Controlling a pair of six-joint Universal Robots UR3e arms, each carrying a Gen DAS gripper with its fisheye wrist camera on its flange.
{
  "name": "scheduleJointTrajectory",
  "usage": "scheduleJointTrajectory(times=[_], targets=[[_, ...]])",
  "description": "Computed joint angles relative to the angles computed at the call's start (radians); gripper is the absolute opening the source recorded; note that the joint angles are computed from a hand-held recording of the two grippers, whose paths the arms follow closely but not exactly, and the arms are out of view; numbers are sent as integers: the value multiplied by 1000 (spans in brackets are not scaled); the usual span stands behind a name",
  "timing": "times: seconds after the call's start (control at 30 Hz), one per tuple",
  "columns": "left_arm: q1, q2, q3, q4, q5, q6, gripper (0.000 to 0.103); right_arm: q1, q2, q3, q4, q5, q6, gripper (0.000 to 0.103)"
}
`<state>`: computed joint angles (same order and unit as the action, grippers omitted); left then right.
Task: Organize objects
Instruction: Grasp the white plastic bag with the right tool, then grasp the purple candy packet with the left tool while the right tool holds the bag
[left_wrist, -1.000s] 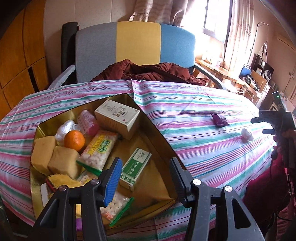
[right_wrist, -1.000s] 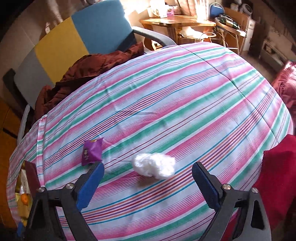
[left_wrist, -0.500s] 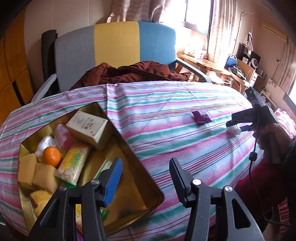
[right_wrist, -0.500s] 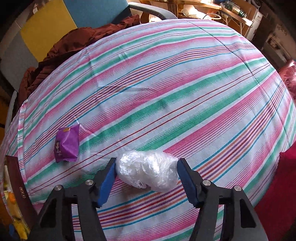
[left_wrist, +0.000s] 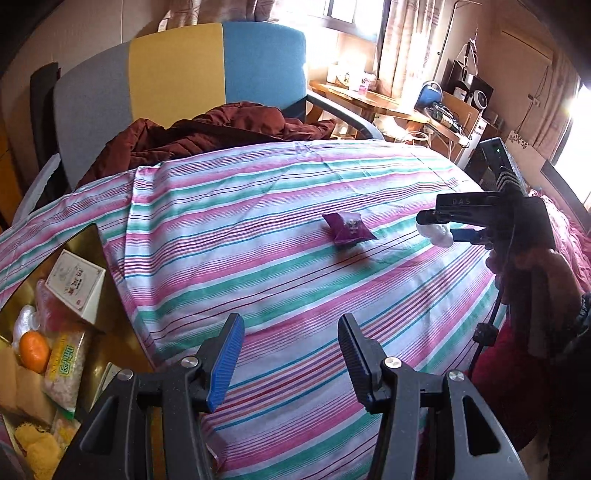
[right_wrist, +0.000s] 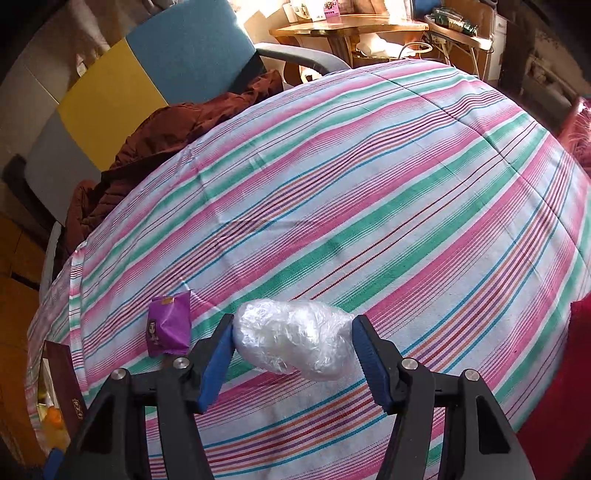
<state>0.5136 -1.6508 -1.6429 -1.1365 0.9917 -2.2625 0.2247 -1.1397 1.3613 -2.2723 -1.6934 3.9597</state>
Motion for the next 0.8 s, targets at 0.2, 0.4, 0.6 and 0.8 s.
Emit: scheduleJointTrajectory(times=[0.2,0.4,0.6,0.8], targets=[[-122,-130,126,15,32,-95,53,-12,-21,25,-44,8,-21,64],[-246,-322,341,-7,65,-211,53,-15,-17,36,-92,23,-36,64],[-347,-507,560,-38,103,-305,53,-25,-10,50,-149,58,-46,64],[-412,-651,758,-82,129,-370,54,-36,-23,89,-206,95,-53,64]])
